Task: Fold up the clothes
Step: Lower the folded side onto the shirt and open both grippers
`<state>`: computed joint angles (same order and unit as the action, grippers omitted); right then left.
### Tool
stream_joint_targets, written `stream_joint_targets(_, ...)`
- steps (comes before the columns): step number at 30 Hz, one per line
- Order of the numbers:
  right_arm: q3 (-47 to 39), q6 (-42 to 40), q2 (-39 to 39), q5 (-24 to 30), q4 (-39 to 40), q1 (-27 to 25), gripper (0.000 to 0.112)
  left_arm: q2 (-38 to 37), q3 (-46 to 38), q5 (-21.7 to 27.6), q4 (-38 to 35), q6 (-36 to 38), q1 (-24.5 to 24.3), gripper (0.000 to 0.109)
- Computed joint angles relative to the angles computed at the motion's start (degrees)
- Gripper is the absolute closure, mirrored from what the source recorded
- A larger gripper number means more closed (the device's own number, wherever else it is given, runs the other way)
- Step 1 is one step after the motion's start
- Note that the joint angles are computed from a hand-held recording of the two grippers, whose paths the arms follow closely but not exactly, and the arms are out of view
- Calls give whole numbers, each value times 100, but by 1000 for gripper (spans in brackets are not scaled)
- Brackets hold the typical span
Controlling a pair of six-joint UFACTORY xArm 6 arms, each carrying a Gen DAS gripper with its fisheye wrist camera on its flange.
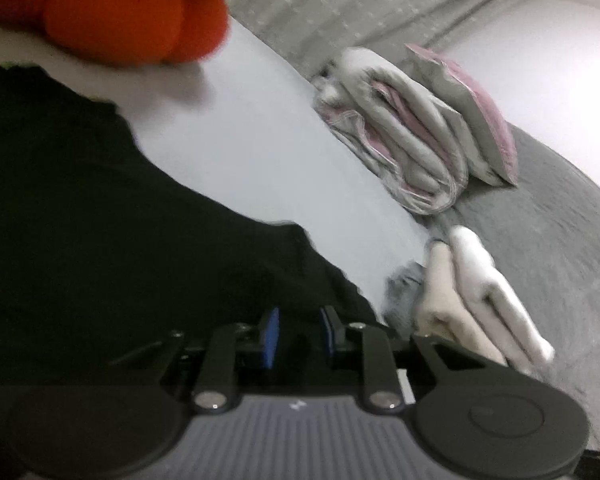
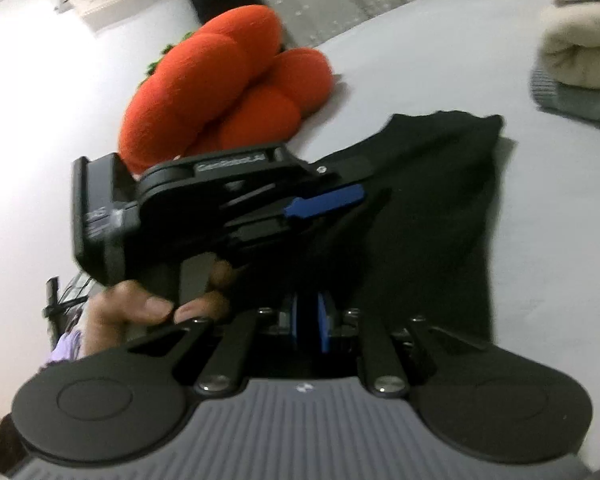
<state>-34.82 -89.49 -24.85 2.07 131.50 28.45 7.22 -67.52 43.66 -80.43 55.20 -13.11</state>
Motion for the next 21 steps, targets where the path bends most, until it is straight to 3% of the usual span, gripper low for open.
stream_joint_targets(5, 12, -128, -47, 189, 84, -36, 94, -349, 161, -491, 272, -149, 112, 74)
stream_joint_targets(8, -111, -480, 25, 0, 470, -33, 75, -614, 327, -813, 529, -263, 217, 70)
stream_joint_targets(15, -473, -1814, 189, -310, 1663, -86, 73, -1126, 721, -1592, 1548, -871, 562, 49)
stream_joint_targets(21, -813, -4118, 301, -604, 3650, -407, 70, -1323, 993, -2355, 1983, -1579, 996, 46)
